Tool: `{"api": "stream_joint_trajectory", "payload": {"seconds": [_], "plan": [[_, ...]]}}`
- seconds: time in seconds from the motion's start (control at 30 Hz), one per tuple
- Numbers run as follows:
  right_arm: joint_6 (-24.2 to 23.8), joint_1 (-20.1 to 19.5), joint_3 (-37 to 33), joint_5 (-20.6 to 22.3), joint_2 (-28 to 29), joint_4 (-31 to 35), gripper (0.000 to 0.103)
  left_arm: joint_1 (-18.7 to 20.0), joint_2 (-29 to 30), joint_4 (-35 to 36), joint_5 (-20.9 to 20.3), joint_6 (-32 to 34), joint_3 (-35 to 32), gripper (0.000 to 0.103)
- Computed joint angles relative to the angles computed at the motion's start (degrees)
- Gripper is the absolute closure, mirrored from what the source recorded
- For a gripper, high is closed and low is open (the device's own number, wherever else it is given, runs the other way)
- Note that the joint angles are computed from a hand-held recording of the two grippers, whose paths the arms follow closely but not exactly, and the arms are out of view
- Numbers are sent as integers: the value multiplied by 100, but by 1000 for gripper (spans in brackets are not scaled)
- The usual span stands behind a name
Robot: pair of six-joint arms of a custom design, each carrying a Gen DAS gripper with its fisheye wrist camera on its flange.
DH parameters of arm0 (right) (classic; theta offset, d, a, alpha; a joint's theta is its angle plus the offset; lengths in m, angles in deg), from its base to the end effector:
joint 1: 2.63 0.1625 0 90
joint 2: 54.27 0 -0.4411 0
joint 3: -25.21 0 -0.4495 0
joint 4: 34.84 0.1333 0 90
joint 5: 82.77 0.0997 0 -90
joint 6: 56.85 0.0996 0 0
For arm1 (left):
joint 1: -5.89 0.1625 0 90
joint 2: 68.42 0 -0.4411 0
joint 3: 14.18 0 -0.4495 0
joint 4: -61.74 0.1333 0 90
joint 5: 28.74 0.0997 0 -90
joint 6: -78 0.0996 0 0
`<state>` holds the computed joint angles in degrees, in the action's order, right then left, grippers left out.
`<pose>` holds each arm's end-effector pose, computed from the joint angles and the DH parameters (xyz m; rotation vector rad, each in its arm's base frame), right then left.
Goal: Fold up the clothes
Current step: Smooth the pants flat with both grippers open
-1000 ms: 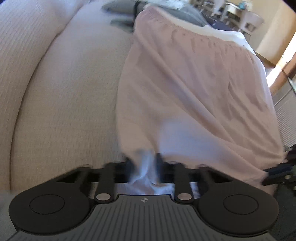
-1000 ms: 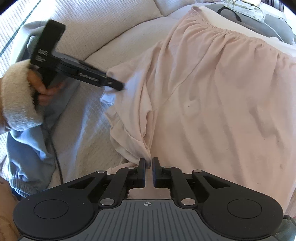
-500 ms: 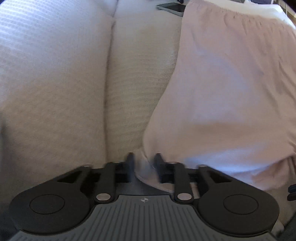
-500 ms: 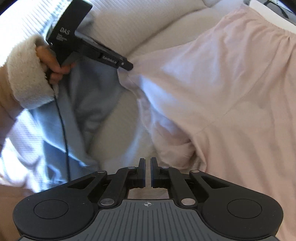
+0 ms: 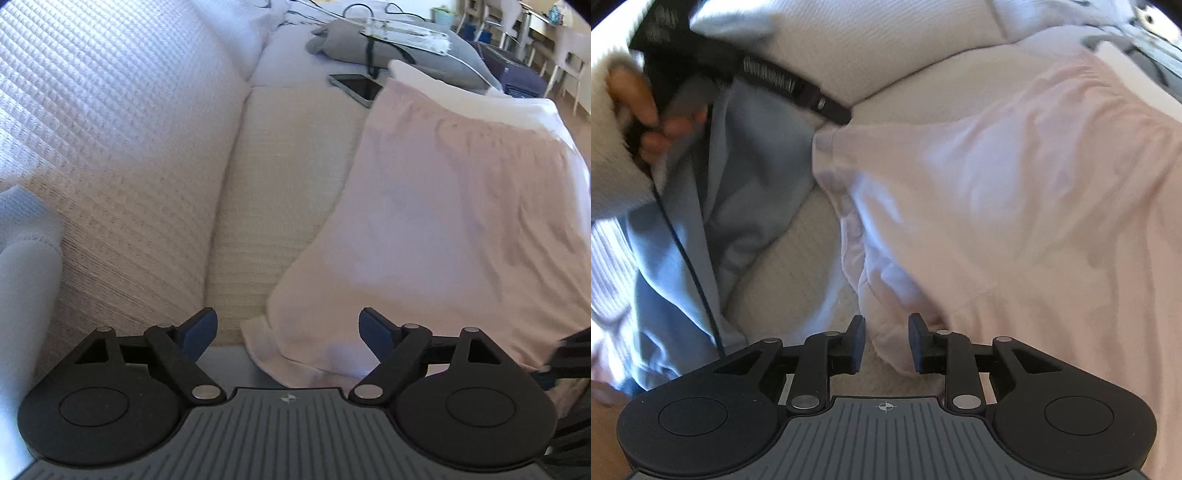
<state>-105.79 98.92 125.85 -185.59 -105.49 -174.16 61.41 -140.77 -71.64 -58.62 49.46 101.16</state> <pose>0.2427 -0.6324 0.0677 1.4752 -2.5295 -0.1079 -0.1374 -0.5881 0.2274 0.1079 2.1612 -0.6608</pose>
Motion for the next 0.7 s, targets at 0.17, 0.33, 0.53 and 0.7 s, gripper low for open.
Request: {"api": "stream_joint_trajectory", "payload": {"seconds": [0.17, 0.33, 0.53, 0.7], "plan": [[-597, 82, 392, -702, 74, -727, 103, 67, 249, -391, -236, 160, -92, 19], [-340, 28, 314, -412, -150, 140, 102, -53, 64, -599, -394, 96, 131, 17], [-21, -56, 244, -290, -266, 378, 94, -142, -44, -218, -369, -241, 255, 15], [151, -178, 350, -39, -682, 55, 87, -163, 83, -397, -475, -89, 193, 14]]}}
